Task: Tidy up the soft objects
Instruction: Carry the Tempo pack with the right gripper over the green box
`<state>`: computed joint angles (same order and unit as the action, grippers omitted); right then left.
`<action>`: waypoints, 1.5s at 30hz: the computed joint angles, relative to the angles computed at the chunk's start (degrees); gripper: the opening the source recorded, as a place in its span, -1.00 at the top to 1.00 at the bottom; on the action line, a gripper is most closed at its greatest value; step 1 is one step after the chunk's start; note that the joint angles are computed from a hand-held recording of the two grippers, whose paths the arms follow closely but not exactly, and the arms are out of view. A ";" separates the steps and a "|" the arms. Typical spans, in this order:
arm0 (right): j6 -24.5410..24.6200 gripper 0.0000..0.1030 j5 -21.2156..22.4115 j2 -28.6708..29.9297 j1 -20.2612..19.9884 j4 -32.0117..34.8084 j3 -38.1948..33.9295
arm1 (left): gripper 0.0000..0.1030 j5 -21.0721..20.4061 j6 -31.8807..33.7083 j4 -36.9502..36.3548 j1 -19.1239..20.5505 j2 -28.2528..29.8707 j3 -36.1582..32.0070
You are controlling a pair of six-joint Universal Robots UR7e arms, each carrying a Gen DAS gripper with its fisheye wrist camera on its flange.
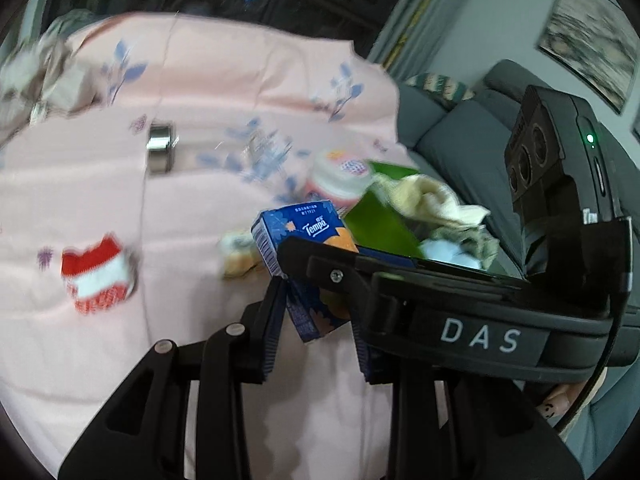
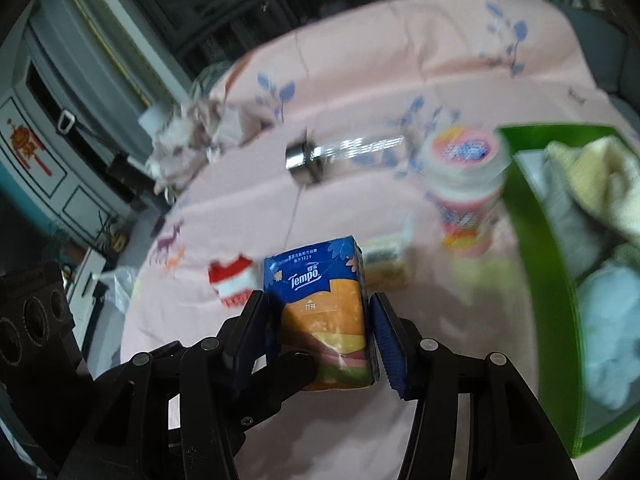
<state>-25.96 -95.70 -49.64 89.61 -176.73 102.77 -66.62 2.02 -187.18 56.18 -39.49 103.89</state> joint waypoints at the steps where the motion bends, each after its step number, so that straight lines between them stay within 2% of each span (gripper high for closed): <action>1: -0.16 -0.08 0.96 -1.05 -0.35 -1.51 0.84 | 0.45 0.00 1.26 -1.01 -0.69 0.51 -0.35; 4: -0.06 -0.08 3.00 -3.47 -1.39 -5.04 2.61 | 0.45 -1.42 3.99 -2.18 -1.77 1.63 -1.85; 6: 0.22 -0.08 3.70 -4.80 -2.06 -7.76 3.59 | 0.45 -3.52 5.01 -1.33 -2.24 2.77 -3.88; 10: 1.92 -0.08 5.50 -7.52 -4.18 -10.80 5.07 | 0.44 -4.95 8.46 0.03 -3.77 5.53 -7.42; 17: 4.95 -0.08 5.95 -10.75 -7.50 -15.92 6.89 | 0.44 -9.27 9.81 4.76 -5.14 10.30 -14.07; 20: 7.01 -0.08 5.75 -12.07 -9.34 -15.99 7.17 | 0.44 -11.68 9.17 8.66 -5.00 12.41 -17.46; 33: 12.58 -0.08 1.50 -13.38 -13.77 -13.13 5.45 | 0.44 -15.87 7.61 19.82 -5.46 19.06 -26.60; 40: 14.28 -0.08 -0.12 -13.77 -14.84 -12.56 5.40 | 0.44 -16.73 6.51 24.30 -5.51 21.02 -29.88; 45: 15.38 -0.08 -3.01 -13.42 -14.79 -12.24 4.83 | 0.44 -17.31 5.48 27.26 -5.32 21.96 -31.54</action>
